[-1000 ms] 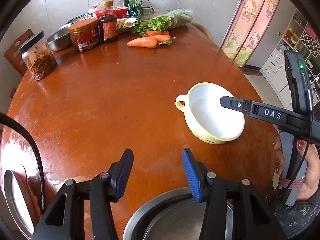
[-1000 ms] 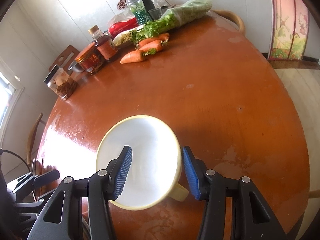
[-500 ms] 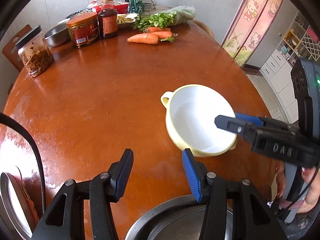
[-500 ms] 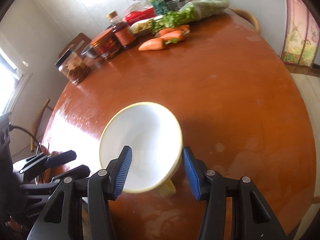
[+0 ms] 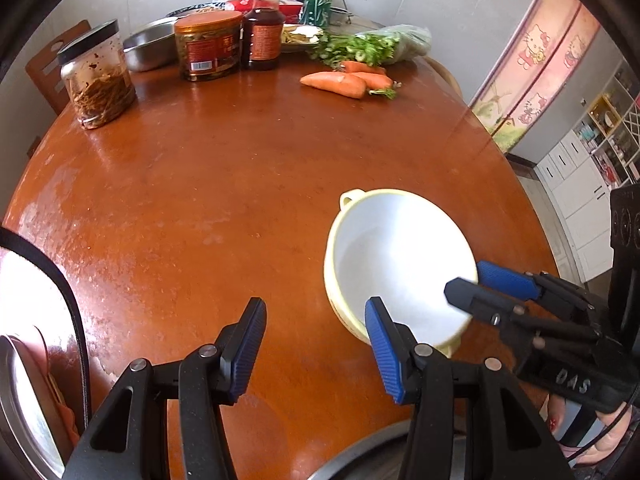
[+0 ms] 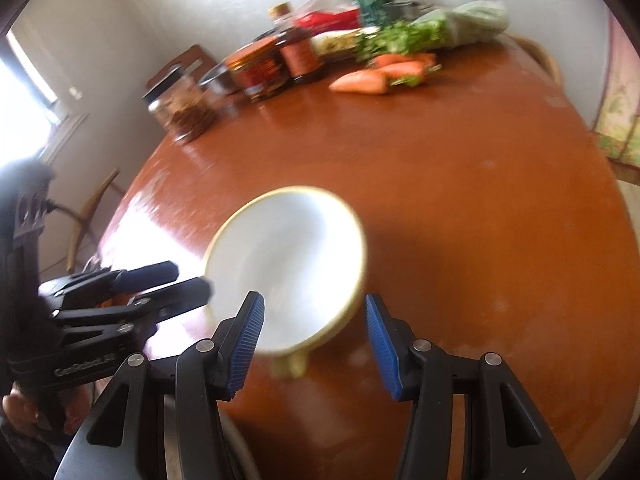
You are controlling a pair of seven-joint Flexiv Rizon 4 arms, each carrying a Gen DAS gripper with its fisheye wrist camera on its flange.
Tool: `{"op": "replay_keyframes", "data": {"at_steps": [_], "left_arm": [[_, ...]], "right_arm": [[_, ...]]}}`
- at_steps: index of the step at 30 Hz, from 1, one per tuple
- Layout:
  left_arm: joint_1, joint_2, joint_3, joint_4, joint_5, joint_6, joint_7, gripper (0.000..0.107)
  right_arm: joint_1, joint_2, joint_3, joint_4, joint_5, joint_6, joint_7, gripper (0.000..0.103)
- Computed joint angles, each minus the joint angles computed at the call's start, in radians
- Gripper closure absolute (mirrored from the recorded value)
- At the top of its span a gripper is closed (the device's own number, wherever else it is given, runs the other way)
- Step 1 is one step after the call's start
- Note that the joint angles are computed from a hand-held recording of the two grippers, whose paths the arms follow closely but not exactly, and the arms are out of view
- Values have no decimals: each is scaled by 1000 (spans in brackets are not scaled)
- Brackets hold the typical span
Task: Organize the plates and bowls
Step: 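Grasp the yellow handled bowl rim with the right gripper and lift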
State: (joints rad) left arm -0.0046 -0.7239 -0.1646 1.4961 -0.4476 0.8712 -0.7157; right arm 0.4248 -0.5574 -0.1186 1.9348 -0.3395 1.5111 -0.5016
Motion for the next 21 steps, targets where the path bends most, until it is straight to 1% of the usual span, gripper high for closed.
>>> {"op": "replay_keyframes", "data": {"at_steps": [2,4,7,8,10,11,14,16,19,20,21], "left_arm": [[-4,-12,3,-16,5,-11,-9,56],[-6,-21,3,-29,8,-28,-14,56],[-11,-27,6,-37,18,-37,-18,56],[-13,-29,5,-40,21,-45,-17,56],[-14,-33,5,-46,25,-59,-16,56],[-15,-35,4,-49,26,-66,-15,56],[-22,-40,8,-57,37,-80,-13,56],[-23,-43,9,-62,41,-94,-12,56],[-25,-51,10,-74,43,-127,-14,67],[-29,-50,12,-69,45,-110,-16,68],[-30,-51,13,-69,45,-107,-18,69]], "right_arm": [[39,-7,-60,3,-16,2,28,49],[57,-14,-88,-3,-33,-20,44,49],[48,-29,-86,-14,-44,-21,54,53],[52,-34,-92,-18,-49,-16,58,58],[61,-40,-105,-21,-56,-14,68,60],[57,-43,-100,-24,-59,-13,64,64],[66,-45,-106,-26,-67,-11,65,70],[78,-45,-117,-26,-74,-15,72,72],[77,-46,-113,-25,-73,-7,78,74],[75,-46,-109,-26,-74,-5,74,74],[87,-45,-122,-24,-79,-6,80,74]]}}
